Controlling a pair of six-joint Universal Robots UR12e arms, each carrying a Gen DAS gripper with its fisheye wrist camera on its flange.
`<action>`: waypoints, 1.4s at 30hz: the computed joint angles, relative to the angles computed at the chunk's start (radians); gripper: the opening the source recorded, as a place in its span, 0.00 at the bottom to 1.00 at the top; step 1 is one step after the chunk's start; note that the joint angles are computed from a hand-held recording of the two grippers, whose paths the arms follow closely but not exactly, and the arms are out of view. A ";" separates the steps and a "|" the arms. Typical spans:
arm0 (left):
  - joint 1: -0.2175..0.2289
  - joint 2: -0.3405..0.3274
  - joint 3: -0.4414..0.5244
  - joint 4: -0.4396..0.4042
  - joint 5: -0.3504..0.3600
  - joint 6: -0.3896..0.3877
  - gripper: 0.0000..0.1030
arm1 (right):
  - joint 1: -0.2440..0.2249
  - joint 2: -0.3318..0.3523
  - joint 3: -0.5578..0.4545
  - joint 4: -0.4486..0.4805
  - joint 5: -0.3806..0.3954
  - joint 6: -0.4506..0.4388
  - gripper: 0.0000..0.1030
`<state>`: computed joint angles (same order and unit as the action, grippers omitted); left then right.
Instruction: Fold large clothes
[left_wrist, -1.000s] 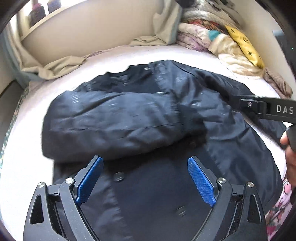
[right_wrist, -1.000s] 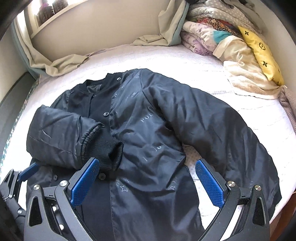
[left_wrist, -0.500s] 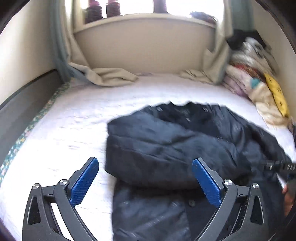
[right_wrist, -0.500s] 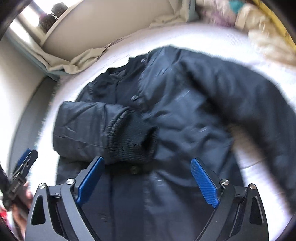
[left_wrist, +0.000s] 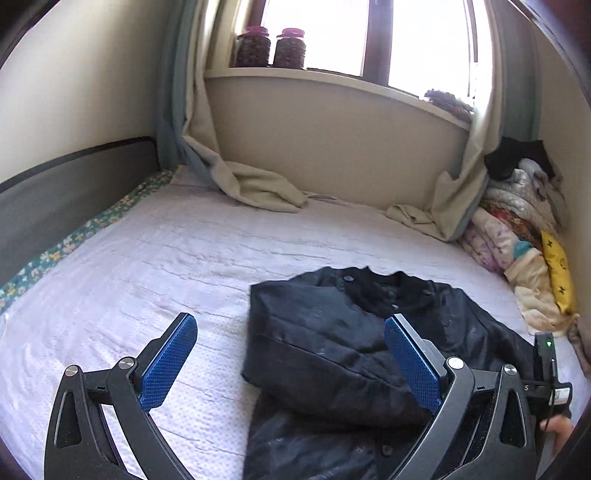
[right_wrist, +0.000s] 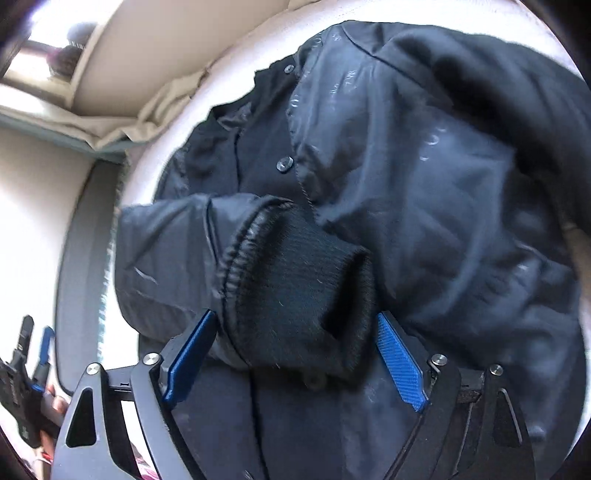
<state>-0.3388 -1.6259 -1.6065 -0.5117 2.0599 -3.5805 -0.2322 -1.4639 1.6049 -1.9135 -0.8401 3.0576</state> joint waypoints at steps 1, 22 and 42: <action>0.002 0.002 0.000 -0.012 0.006 -0.009 1.00 | 0.001 0.002 0.001 -0.007 0.011 0.004 0.76; 0.042 -0.005 0.035 -0.290 0.021 -0.158 1.00 | 0.038 0.087 -0.174 -0.106 -0.154 -0.098 0.27; 0.056 -0.156 0.172 -0.386 0.000 0.040 1.00 | 0.059 0.082 -0.168 -0.128 -0.227 -0.102 0.54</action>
<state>-0.2831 -1.7817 -1.4340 -0.8976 2.0595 -3.5402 -0.1731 -1.3820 1.4366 -2.0413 -1.0667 2.9556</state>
